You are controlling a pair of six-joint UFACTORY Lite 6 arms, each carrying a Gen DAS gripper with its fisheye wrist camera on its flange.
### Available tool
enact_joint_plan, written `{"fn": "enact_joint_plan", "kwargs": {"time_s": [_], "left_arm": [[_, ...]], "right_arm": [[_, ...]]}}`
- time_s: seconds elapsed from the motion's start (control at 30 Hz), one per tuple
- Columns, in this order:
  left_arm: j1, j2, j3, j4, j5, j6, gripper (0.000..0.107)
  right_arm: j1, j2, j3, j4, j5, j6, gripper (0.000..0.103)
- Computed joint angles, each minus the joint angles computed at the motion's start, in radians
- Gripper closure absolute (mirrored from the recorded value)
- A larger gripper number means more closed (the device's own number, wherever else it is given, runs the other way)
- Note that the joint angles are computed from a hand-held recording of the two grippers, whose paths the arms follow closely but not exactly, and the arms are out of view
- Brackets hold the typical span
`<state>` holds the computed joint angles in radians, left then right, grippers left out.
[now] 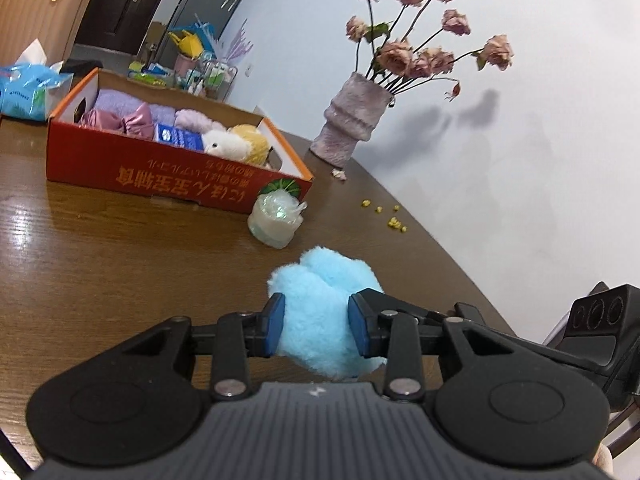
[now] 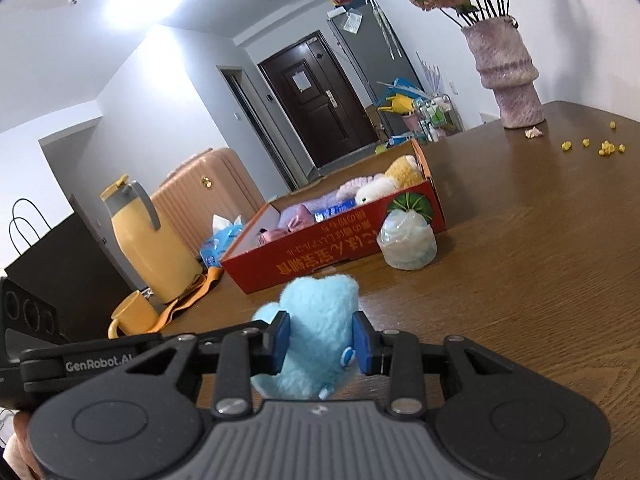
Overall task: Organize soft objects
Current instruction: 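Carry the light-blue plush with the left tool into the box, release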
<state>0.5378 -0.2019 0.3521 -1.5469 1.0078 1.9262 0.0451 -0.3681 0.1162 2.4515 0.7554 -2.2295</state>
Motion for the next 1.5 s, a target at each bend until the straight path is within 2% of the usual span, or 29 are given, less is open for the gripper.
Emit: {"fn": "enact_joint_plan", "kwargs": {"time_s": [0.17, 0.27, 0.43, 0.73, 0.83, 0.93, 1.0, 1.07, 1.17, 1.3, 1.37, 1.43, 1.5], "left_arm": [[-0.042, 0.047, 0.105, -0.053, 0.014, -0.020, 0.073], [-0.109, 0.133, 0.260, -0.119, -0.013, -0.048, 0.073], [-0.204, 0.388, 0.642, -0.130, -0.101, -0.158, 0.073], [-0.300, 0.916, 1.304, 0.050, -0.250, -0.469, 0.074], [-0.324, 1.086, 1.520, 0.193, -0.280, -0.639, 0.075], [-0.333, 1.202, 1.643, 0.301, -0.285, -0.715, 0.078], [-0.326, 1.242, 1.673, 0.323, -0.271, -0.721, 0.079], [-0.314, 1.235, 1.645, 0.312, -0.285, -0.702, 0.079], [-0.289, 1.192, 1.569, 0.257, -0.302, -0.618, 0.077], [-0.265, 1.119, 1.485, 0.230, -0.330, -0.562, 0.075], [-0.260, 1.068, 1.442, 0.223, -0.342, -0.553, 0.073], [-0.244, 0.969, 1.331, 0.171, -0.354, -0.468, 0.069], [-0.227, 0.866, 1.227, 0.130, -0.368, -0.390, 0.063]], "right_arm": [[0.006, 0.034, 0.098, 0.015, -0.022, -0.024, 0.071], [-0.007, 0.164, 0.285, -0.022, -0.025, -0.022, 0.071], [-0.010, 0.470, 0.692, -0.123, -0.068, 0.070, 0.071], [0.011, 1.030, 1.407, -0.443, -0.232, 0.437, 0.072], [0.021, 1.218, 1.647, -0.657, -0.293, 0.676, 0.072], [0.044, 1.350, 1.819, -0.921, -0.359, 0.927, 0.073], [0.055, 1.414, 1.888, -1.082, -0.350, 1.074, 0.076], [0.068, 1.459, 1.940, -1.162, -0.340, 1.149, 0.077], [0.070, 1.502, 1.995, -1.167, -0.298, 1.179, 0.076], [0.077, 1.479, 1.969, -1.149, -0.313, 1.159, 0.073], [0.081, 1.424, 1.898, -1.128, -0.353, 1.124, 0.070], [0.081, 1.320, 1.775, -1.033, -0.414, 1.012, 0.058], [0.067, 1.196, 1.634, -0.897, -0.428, 0.867, 0.057]]}}
